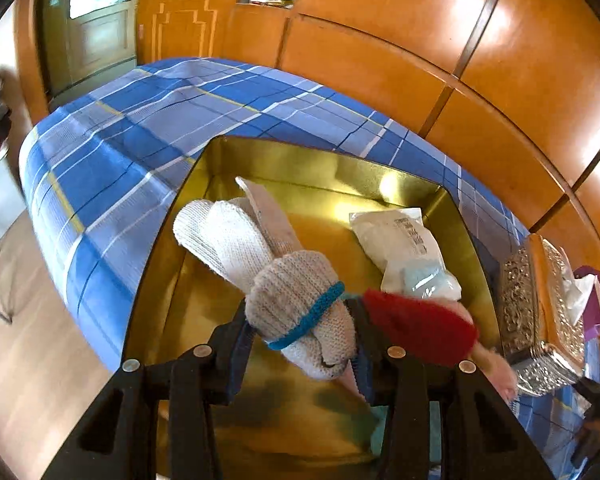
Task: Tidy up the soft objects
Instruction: 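Carry the white glove into the gold tray and release it with the left tool, then carry the brown scrunchie to the gold tray and release it with the right tool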
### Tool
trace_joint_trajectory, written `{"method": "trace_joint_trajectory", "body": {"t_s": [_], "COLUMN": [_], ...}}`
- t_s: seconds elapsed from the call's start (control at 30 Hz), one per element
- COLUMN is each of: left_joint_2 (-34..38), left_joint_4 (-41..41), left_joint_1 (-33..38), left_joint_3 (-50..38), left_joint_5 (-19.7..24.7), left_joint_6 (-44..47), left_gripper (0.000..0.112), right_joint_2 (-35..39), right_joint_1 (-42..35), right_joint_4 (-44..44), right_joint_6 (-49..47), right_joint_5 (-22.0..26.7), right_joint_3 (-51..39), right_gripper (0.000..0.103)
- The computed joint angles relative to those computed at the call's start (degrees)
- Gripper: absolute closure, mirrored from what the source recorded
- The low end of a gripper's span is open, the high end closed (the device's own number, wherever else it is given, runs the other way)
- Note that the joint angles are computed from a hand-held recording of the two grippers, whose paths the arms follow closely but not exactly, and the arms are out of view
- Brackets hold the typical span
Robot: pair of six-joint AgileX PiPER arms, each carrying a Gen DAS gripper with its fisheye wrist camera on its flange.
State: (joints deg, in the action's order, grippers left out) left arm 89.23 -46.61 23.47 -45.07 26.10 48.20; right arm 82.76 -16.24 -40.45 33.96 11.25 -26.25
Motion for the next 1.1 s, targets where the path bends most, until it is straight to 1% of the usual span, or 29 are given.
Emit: {"method": "trace_joint_trajectory", "body": {"t_s": [0.07, 0.13, 0.17, 0.2, 0.23, 0.3, 0.33, 0.37, 0.43, 0.57, 0.7, 0.8, 0.9, 0.93, 0.97, 1.07, 1.1], "left_joint_2": [1.4, 3.9, 5.1, 6.4, 7.6, 9.7, 10.2, 10.2, 9.1, 3.7, -3.4, -9.1, -14.5, -16.3, -17.5, -21.4, -22.7], "left_joint_4": [-1.8, -3.3, -1.7, -2.3, -1.8, -0.9, 0.0, 0.7, 1.1, -1.2, -4.3, -6.1, -6.3, -6.1, -5.7, -3.7, -2.4], "left_joint_1": [-0.2, -1.2, -2.0, -3.0, -3.6, -4.7, -5.2, -5.6, -5.9, -5.8, -5.9, -6.1, -6.7, -6.8, -7.0, -8.1, -8.7], "left_joint_3": [-1.7, -4.8, -6.7, -8.0, -9.7, -12.0, -12.5, -12.5, -11.3, -5.5, 1.8, 6.7, 10.8, 11.9, 12.8, 15.4, 16.3], "left_joint_5": [0.7, 1.4, 2.2, 2.0, 2.2, 2.8, 2.6, 2.0, 0.9, -1.7, -4.9, -6.2, -7.5, -7.4, -7.5, -8.2, -8.8], "left_joint_6": [2.0, 1.7, -0.3, -0.6, -1.8, -3.7, -5.1, -6.4, -6.7, -2.3, 2.8, 6.5, 7.8, 8.2, 8.5, 7.8, 6.9], "left_gripper": [0.067, 0.066, 0.066, 0.065, 0.063, 0.055, 0.043, 0.035, 0.035, 0.035, 0.034, 0.033, 0.031, 0.027, 0.026, 0.026, 0.026], "right_joint_2": [-0.2, -0.1, -0.1, -0.1, -0.2, -0.2, -0.3, -0.3, -0.3, 0.2, 0.5, 0.7, 0.8, 0.9, 1.0, 1.3, 1.2], "right_joint_1": [1.1, 1.9, 2.0, 2.0, 2.2, 2.3, 2.3, 2.3, 2.3, 1.5, 0.1, -1.4, -2.6, -3.2, -3.6, -4.9, -4.9], "right_joint_4": [-4.9, -8.7, -9.5, -10.0, -10.6, -10.6, -10.4, -10.2, -9.9, -7.2, -1.3, 5.1, 11.6, 14.9, 17.6, 26.3, 27.4], "right_joint_6": [5.7, 10.1, 11.0, 11.5, 12.4, 12.7, 12.6, 12.5, 12.1, 9.3, 3.2, -3.4, -9.6, -12.9, -15.4, -23.4, -24.0], "right_joint_5": [0.7, 1.3, 1.4, 1.4, 1.6, 1.7, 1.8, 1.8, 1.8, 1.3, 0.8, 0.3, 0.0, -0.1, -0.2, 0.4, 1.0], "right_joint_3": [0.3, 0.4, 0.5, 0.5, 0.6, 0.6, 0.7, 0.7, 0.6, 0.2, -0.5, -0.9, -1.3, -1.5, -1.7, -2.5, -2.7], "right_gripper": [0.085, 0.085, 0.085, 0.085, 0.085, 0.085, 0.085, 0.085, 0.085, 0.085, 0.085, 0.085, 0.085, 0.085, 0.085, 0.085, 0.085]}}
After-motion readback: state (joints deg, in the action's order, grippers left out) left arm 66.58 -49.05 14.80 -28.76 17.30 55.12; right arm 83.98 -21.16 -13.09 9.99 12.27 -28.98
